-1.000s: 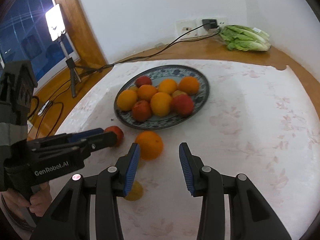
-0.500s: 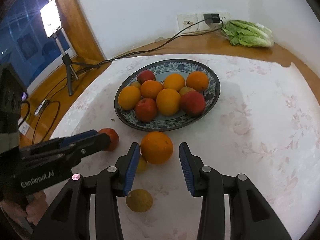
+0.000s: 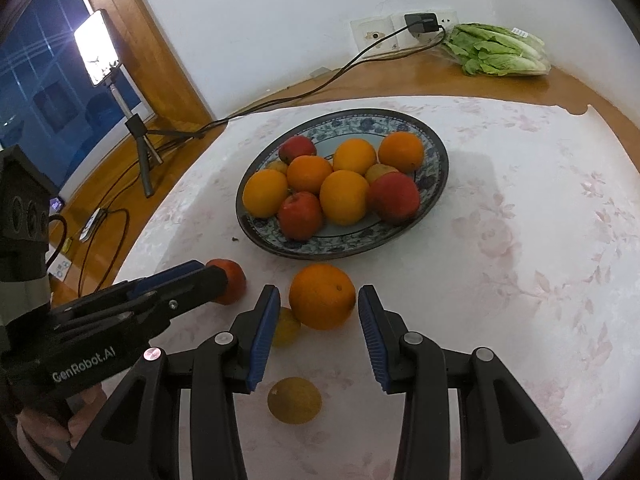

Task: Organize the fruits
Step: 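Grasp a red apple with the left tool while the right tool grasps an orange, then carry the red apple and orange over the plate with both tools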

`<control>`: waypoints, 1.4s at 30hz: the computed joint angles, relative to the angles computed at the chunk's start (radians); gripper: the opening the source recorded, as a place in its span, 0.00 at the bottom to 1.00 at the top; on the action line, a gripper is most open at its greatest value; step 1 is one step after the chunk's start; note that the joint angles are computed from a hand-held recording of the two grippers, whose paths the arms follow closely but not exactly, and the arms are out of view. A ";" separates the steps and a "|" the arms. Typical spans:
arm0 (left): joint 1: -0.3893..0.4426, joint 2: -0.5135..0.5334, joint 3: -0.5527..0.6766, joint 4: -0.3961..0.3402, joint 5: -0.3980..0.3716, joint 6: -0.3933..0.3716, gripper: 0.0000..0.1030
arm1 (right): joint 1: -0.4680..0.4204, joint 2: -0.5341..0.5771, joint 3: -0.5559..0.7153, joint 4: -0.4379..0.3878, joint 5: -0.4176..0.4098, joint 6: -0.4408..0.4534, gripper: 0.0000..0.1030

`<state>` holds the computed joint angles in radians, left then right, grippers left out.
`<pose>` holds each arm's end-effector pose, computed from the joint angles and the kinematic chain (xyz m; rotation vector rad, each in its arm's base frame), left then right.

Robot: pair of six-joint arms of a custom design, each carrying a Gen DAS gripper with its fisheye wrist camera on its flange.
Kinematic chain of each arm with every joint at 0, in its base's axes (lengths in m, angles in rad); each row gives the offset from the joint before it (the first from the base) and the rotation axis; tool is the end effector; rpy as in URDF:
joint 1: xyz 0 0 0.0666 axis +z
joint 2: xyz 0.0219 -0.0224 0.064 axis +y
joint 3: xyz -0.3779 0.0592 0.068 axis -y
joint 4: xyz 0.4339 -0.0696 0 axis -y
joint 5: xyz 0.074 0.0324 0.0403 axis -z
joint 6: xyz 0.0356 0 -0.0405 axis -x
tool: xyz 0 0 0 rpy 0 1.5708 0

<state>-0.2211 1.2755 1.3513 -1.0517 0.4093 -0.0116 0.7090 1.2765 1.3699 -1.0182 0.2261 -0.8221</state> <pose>0.4546 -0.1171 0.4563 0.4534 2.4934 -0.6031 0.3657 0.3027 0.4655 0.2361 2.4899 0.3751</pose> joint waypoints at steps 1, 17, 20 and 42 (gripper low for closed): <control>-0.001 0.001 0.002 -0.001 -0.001 0.001 0.30 | -0.002 0.003 0.003 -0.001 -0.003 0.003 0.41; -0.003 -0.009 0.002 -0.002 -0.007 0.007 0.20 | -0.013 -0.018 -0.023 0.020 -0.046 -0.030 0.35; -0.004 -0.013 0.001 -0.002 -0.009 0.004 0.20 | -0.010 -0.025 -0.029 0.023 -0.040 -0.032 0.35; -0.011 -0.031 -0.008 -0.045 -0.018 -0.052 0.37 | -0.017 -0.091 -0.086 0.054 -0.010 -0.074 0.35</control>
